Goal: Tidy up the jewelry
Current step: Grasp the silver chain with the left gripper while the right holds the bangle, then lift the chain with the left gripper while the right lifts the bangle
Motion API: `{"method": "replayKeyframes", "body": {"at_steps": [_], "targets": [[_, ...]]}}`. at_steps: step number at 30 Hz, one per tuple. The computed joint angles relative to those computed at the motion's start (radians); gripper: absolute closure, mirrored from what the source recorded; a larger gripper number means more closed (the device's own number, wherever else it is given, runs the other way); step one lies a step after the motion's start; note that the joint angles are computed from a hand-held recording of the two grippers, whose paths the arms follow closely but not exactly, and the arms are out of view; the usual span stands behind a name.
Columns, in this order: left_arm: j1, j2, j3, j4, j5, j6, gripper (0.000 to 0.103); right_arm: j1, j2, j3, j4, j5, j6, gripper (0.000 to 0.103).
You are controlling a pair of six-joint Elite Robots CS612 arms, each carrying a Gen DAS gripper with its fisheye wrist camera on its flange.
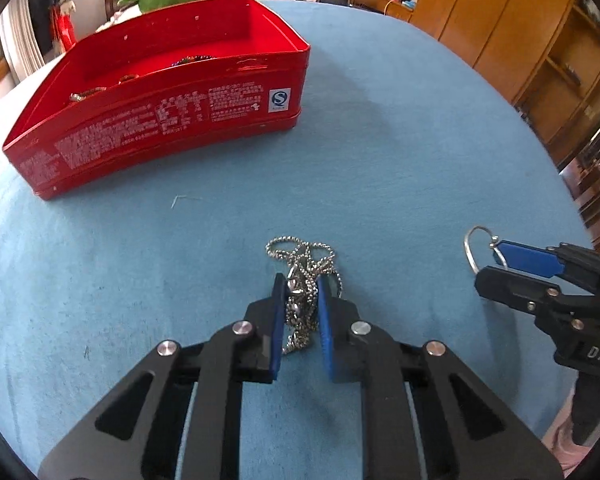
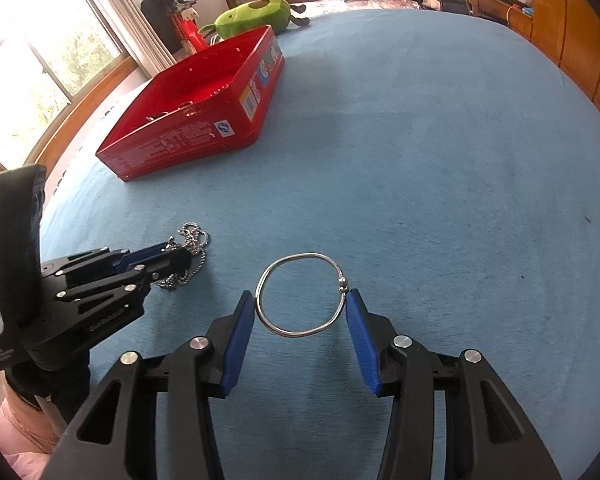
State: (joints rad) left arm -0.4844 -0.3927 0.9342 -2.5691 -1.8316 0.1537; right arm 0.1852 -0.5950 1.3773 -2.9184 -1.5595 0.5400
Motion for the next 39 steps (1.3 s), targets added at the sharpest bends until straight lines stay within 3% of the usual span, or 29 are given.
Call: {"method": "replayKeyframes", "body": {"at_steps": [14, 23, 35, 37, 39], "targets": [[0.051, -0.084, 0.137, -0.214, -0.057, -0.056, 0.089, 0.025, 0.009, -0.063, 0.029, -0.019, -0.024, 0.056], [0.088, -0.105, 0.164, -0.283, -0.056, -0.089, 0.089, 0.046, 0.036, -0.139, 0.082, -0.014, -0.05, 0.056], [0.11, -0.092, 0.156, -0.268, 0.04, -0.106, 0.089, 0.062, 0.091, -0.246, 0.153, 0.01, -0.061, 0.057], [0.108, -0.087, 0.158, -0.274, 0.075, -0.101, 0.089, 0.061, 0.098, -0.252, 0.153, 0.026, -0.057, 0.067], [0.107, -0.083, 0.159, -0.273, 0.089, -0.101, 0.089, 0.059, 0.103, -0.253, 0.146, 0.053, -0.047, 0.069]]}}
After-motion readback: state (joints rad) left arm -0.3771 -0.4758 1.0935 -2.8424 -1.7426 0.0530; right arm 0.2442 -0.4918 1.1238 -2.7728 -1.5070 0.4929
